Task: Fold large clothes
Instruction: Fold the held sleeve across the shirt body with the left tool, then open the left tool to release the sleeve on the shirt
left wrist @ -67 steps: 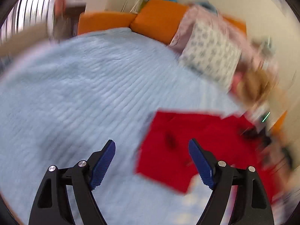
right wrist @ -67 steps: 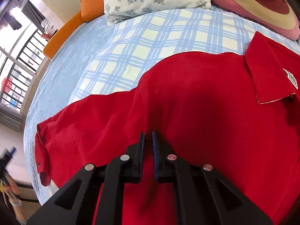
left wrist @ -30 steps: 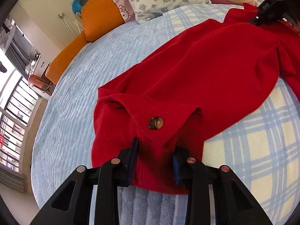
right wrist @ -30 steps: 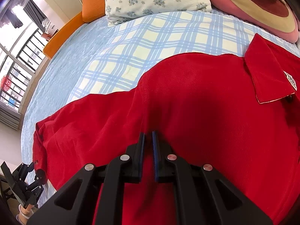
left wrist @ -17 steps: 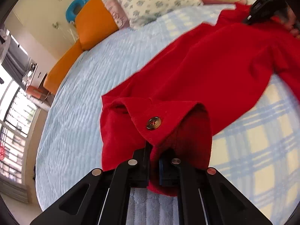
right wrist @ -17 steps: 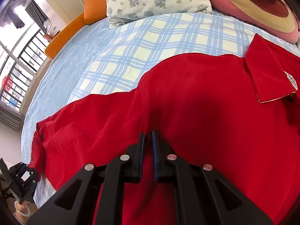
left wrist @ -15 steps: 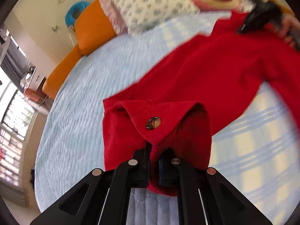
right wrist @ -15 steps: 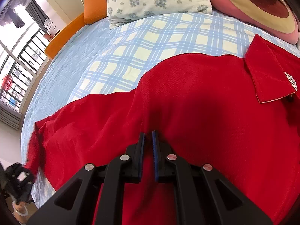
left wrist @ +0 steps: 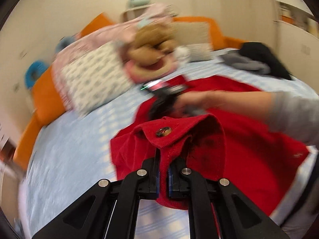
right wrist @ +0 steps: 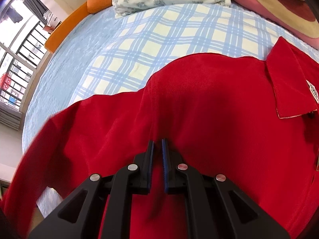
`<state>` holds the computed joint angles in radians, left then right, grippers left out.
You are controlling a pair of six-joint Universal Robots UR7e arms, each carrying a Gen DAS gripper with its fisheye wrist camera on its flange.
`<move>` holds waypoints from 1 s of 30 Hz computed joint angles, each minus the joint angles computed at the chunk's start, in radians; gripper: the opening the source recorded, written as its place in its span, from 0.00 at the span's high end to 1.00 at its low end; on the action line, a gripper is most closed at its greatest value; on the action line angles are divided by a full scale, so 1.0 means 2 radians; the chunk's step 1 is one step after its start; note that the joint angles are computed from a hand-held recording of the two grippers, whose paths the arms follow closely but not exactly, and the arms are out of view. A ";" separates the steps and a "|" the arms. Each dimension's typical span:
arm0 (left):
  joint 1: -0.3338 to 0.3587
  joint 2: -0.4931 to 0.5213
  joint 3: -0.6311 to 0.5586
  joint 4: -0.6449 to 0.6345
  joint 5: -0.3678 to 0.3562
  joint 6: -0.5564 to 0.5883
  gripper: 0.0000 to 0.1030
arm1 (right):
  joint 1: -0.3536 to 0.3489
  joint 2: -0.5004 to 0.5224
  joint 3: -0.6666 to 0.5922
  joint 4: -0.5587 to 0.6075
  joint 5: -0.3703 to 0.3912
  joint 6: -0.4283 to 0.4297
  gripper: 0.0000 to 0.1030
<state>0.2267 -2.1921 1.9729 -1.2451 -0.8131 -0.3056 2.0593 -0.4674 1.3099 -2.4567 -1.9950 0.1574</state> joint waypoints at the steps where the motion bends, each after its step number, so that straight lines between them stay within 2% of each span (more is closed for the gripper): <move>1: -0.025 0.002 0.006 -0.003 -0.024 0.001 0.90 | -0.001 0.000 -0.001 0.004 0.003 0.000 0.93; 6: -0.096 0.003 0.048 -0.024 -0.102 0.027 0.90 | -0.001 0.000 -0.004 0.009 0.006 -0.009 0.93; 11: -0.116 0.008 0.089 -0.028 -0.169 0.052 0.90 | 0.002 0.004 -0.010 0.017 -0.006 -0.016 0.93; 14: -0.122 0.001 0.110 -0.015 -0.214 0.045 0.90 | 0.006 0.009 -0.020 0.032 -0.017 -0.021 0.93; 22: -0.137 -0.048 0.180 -0.017 -0.257 0.032 0.90 | 0.016 0.024 -0.048 0.069 -0.048 -0.024 0.93; 23: -0.152 -0.058 0.189 -0.011 -0.264 0.019 0.90 | 0.018 0.026 -0.052 0.074 -0.053 -0.026 0.93; 25: -0.148 -0.067 0.206 -0.014 -0.275 0.021 0.90 | 0.020 0.030 -0.057 0.080 -0.061 -0.028 0.93; 30: -0.157 -0.086 0.241 -0.011 -0.280 0.031 0.89 | 0.023 0.032 -0.058 0.079 -0.070 -0.031 0.93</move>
